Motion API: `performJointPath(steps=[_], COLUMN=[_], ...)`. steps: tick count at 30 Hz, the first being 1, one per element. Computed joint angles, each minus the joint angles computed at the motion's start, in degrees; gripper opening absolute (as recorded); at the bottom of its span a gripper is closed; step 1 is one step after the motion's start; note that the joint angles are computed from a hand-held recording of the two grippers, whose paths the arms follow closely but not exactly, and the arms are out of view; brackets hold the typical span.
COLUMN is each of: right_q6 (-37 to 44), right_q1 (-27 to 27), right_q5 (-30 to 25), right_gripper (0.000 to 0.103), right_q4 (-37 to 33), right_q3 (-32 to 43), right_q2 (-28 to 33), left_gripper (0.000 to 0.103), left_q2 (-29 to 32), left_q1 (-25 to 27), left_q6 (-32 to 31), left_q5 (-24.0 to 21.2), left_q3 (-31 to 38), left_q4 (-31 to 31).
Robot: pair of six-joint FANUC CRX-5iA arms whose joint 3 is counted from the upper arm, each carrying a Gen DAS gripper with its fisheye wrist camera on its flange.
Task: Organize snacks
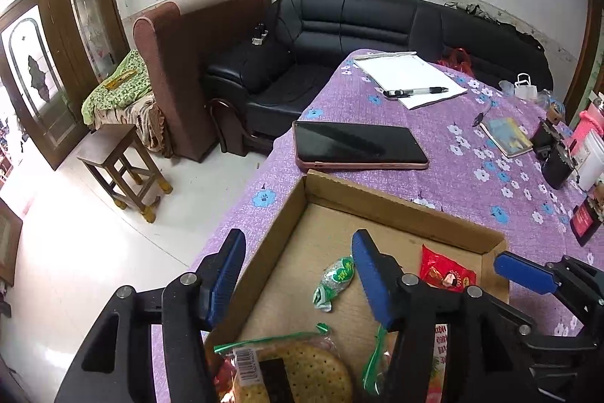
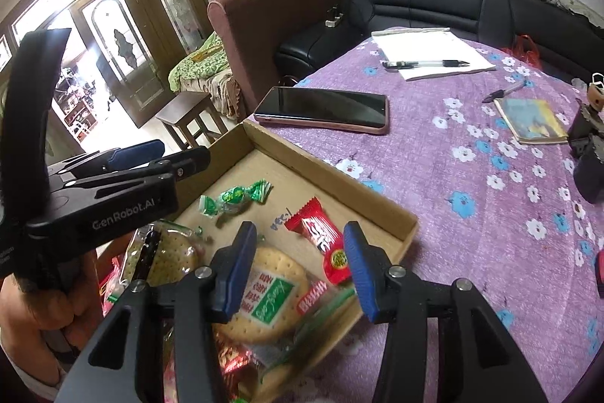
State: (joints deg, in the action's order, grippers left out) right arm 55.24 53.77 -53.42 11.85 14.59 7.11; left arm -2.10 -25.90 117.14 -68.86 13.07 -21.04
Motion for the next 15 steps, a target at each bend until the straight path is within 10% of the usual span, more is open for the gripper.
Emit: performJointPath(steps=[9, 15], right_q6=[-5.5, -9.5], right_q1=[2.2, 4.7], right_q5=[1.6, 2.3], right_gripper=[0.056, 0.060], right_q4=[4.6, 7.9], right_q3=[-6.1, -9.9], right_q2=[-5.8, -9.5], left_gripper=[0.063, 0.081], left_q2=[-3.1, -6.2], left_q1=[-1.0, -3.6], left_q6=[1.7, 4.8], left_q5=[-0.3, -1.7], left_q3=[-1.7, -2.1], left_q4=[-0.4, -3.0])
